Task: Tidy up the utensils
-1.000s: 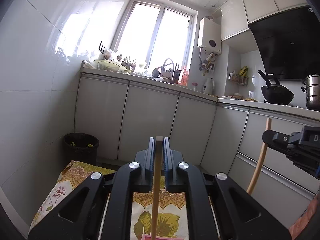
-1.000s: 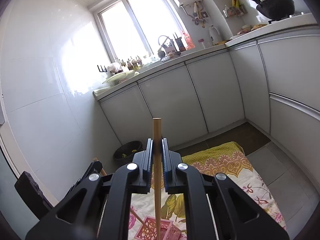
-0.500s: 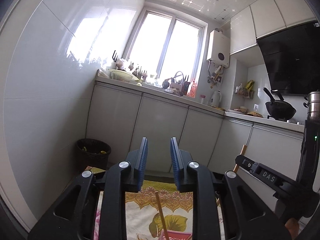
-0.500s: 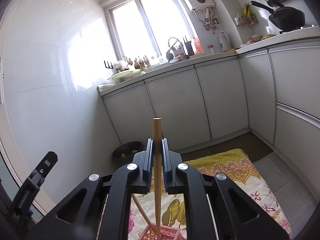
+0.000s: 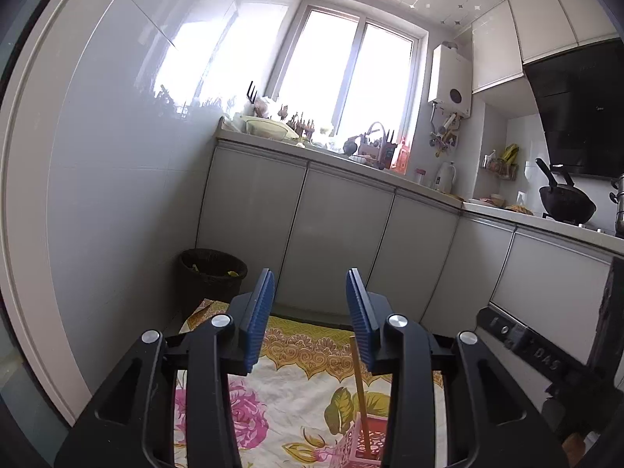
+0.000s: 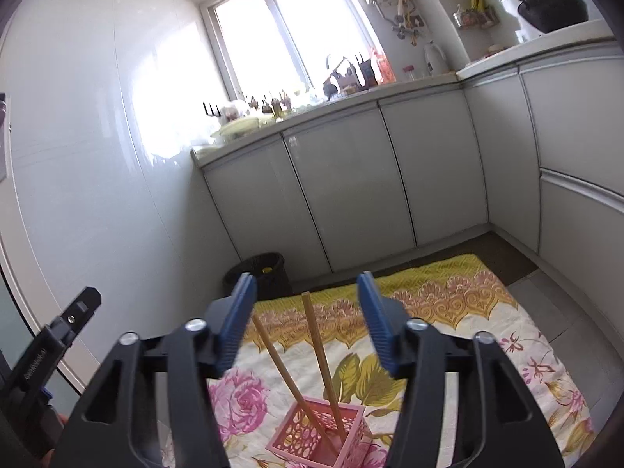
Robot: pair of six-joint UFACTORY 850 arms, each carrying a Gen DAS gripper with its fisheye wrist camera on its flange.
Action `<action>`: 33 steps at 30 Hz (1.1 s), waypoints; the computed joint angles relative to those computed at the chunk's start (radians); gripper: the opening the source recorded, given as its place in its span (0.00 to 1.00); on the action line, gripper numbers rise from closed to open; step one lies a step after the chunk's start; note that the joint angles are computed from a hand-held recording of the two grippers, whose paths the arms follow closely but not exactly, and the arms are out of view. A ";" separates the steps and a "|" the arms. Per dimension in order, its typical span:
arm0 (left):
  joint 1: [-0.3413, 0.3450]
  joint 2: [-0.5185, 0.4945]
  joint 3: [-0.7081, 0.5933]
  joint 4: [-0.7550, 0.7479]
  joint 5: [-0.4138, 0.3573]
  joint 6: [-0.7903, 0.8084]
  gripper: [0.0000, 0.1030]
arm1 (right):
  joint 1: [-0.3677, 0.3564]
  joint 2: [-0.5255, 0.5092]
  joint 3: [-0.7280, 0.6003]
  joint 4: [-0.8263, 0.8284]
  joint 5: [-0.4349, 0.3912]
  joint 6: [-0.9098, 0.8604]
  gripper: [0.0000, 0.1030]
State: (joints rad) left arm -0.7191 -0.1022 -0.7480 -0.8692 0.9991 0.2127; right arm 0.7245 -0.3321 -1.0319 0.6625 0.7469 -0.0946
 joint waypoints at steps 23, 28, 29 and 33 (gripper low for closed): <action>-0.556 0.166 0.104 -0.538 0.179 0.501 0.93 | 0.471 0.583 0.542 0.999 0.344 -0.616 0.95; -0.486 0.175 0.071 -0.530 -0.169 0.749 0.93 | 0.549 0.745 0.684 1.143 0.453 -0.481 0.95; -0.461 0.167 0.053 -0.528 -0.272 0.810 0.93 | 0.555 0.775 0.705 1.154 0.449 -0.461 0.95; -0.392 0.100 -0.008 -0.507 -0.557 0.971 0.93 | 0.567 0.852 0.773 1.148 0.419 -0.396 0.95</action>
State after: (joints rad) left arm -1.1110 -0.0026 -0.7565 -1.3760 0.4424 1.1836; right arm 1.2916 0.5201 -0.2588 1.8109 1.1654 -0.4906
